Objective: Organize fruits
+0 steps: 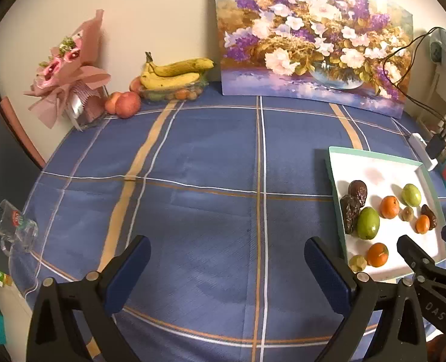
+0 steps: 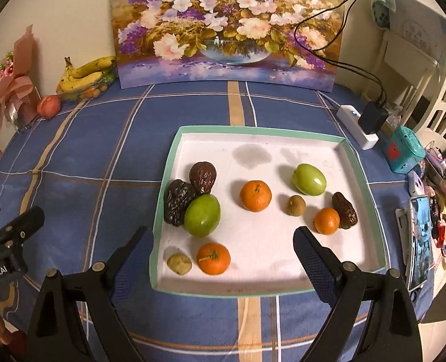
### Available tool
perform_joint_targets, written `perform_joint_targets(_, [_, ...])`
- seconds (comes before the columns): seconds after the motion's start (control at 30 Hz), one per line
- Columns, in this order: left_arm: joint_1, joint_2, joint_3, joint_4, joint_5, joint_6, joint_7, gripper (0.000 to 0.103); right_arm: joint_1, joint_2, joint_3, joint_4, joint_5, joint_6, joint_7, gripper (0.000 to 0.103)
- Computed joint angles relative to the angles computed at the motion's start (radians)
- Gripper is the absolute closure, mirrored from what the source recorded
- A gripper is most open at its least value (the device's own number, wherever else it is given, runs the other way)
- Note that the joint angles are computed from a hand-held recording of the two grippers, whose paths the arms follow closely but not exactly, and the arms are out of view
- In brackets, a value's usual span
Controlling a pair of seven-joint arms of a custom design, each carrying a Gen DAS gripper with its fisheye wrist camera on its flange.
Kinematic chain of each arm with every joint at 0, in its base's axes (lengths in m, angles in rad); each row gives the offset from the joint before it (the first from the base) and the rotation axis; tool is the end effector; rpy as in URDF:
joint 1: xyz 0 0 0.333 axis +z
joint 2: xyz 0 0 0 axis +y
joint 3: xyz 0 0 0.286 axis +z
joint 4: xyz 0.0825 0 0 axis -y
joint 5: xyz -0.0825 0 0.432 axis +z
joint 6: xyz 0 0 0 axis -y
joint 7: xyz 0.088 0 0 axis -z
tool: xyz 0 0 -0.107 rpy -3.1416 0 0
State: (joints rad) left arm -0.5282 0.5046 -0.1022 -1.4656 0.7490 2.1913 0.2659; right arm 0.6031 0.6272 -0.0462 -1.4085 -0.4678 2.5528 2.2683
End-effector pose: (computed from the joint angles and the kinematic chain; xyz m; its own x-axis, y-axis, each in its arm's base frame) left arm 0.6297 -0.4148 0.3756 0.3284 -0.9426 -0.0613 -0.7697 -0.2294 -0.5958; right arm 0.6605 0.4271 0.3456 0.1761 -0.9820 0.0676 -0.7907 -0.1820 -0.5845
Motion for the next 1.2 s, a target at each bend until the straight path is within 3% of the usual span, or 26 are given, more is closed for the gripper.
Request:
perform_joint_targets(0.23, [0.003, -0.054, -0.015, -0.071, 0.01, 0.016, -0.025, 0.0, 0.018, -0.057, -0.01, -0.084, -0.048, 0.022, 0.047, 0.009])
perform_joint_targets(0.57, [0.042, -0.07, -0.041, -0.11, -0.097, 0.077, 0.04, 0.0, 0.017, -0.085, 0.005, -0.124, -0.089, 0.027, 0.057, 0.009])
perform_joint_targets(1.2, [0.048, -0.051, -0.042, -0.089, -0.163, 0.037, 0.086, 0.0, 0.011, -0.082, 0.009, -0.124, -0.077, 0.033, 0.056, 0.009])
